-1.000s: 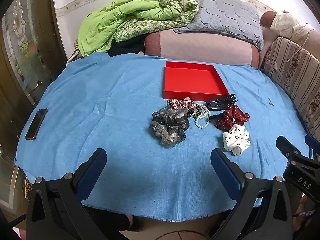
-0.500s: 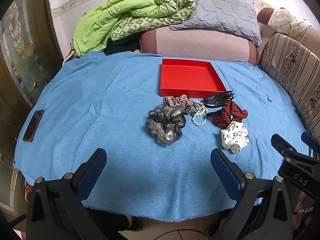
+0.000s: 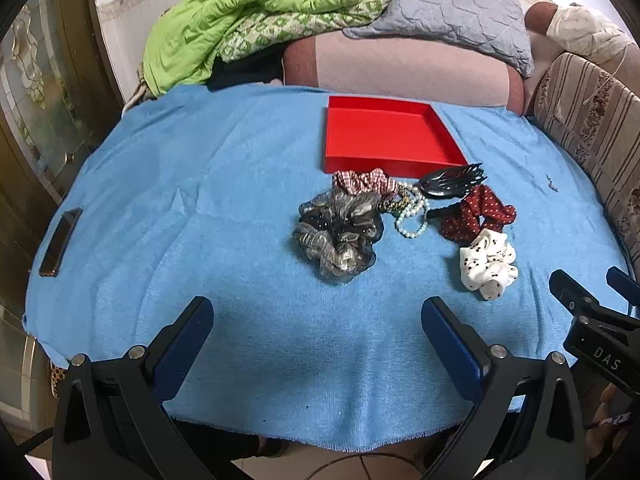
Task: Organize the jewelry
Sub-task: 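Grasp the grey sheer scrunchie with the left gripper while the right grasps the white cherry scrunchie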
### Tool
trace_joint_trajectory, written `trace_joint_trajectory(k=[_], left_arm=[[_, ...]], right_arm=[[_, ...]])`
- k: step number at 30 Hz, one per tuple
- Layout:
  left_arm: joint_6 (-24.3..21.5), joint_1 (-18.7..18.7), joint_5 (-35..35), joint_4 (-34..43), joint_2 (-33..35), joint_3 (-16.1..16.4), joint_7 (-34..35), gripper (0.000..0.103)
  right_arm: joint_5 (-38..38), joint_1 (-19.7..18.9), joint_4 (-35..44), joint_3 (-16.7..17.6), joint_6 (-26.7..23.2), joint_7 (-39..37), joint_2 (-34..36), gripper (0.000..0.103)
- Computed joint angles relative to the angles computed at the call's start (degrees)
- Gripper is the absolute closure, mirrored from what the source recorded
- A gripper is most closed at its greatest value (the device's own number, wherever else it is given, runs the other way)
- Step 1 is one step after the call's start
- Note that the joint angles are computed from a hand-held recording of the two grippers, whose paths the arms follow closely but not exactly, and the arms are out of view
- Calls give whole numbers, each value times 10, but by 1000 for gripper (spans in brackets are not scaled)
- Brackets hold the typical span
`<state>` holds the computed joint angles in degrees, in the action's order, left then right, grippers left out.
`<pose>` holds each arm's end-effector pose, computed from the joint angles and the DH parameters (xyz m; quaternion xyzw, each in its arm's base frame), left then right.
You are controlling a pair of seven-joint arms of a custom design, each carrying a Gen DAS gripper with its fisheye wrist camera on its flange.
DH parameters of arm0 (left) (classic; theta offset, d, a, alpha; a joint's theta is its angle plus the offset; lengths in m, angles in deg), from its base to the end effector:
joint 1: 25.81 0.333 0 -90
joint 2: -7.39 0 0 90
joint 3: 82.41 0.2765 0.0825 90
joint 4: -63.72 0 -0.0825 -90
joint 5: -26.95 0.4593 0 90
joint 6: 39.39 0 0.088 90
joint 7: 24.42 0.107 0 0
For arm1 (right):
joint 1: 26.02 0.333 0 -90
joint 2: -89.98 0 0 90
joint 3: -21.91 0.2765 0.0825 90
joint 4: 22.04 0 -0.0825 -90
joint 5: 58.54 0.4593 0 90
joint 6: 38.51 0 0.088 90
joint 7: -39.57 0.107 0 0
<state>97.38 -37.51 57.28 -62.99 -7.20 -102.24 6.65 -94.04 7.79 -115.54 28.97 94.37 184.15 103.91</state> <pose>0.5062 -0.3103 0.4568 -0.7195 0.6166 -0.1923 0.2551 0.5677 0.4683 0.4681 -0.6927 0.6422 -0.2400 0.2241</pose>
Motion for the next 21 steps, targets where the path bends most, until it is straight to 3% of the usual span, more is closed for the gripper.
trace_joint_trajectory(k=[11,21], left_arm=[[43,17,1,0,46,23,-18,0],[74,16,0,45,120,57,-4,0]], right_arm=[[35,-13,1,-5,41,-16,26,1],[91,-23,45,-11,58,-66,85,9]])
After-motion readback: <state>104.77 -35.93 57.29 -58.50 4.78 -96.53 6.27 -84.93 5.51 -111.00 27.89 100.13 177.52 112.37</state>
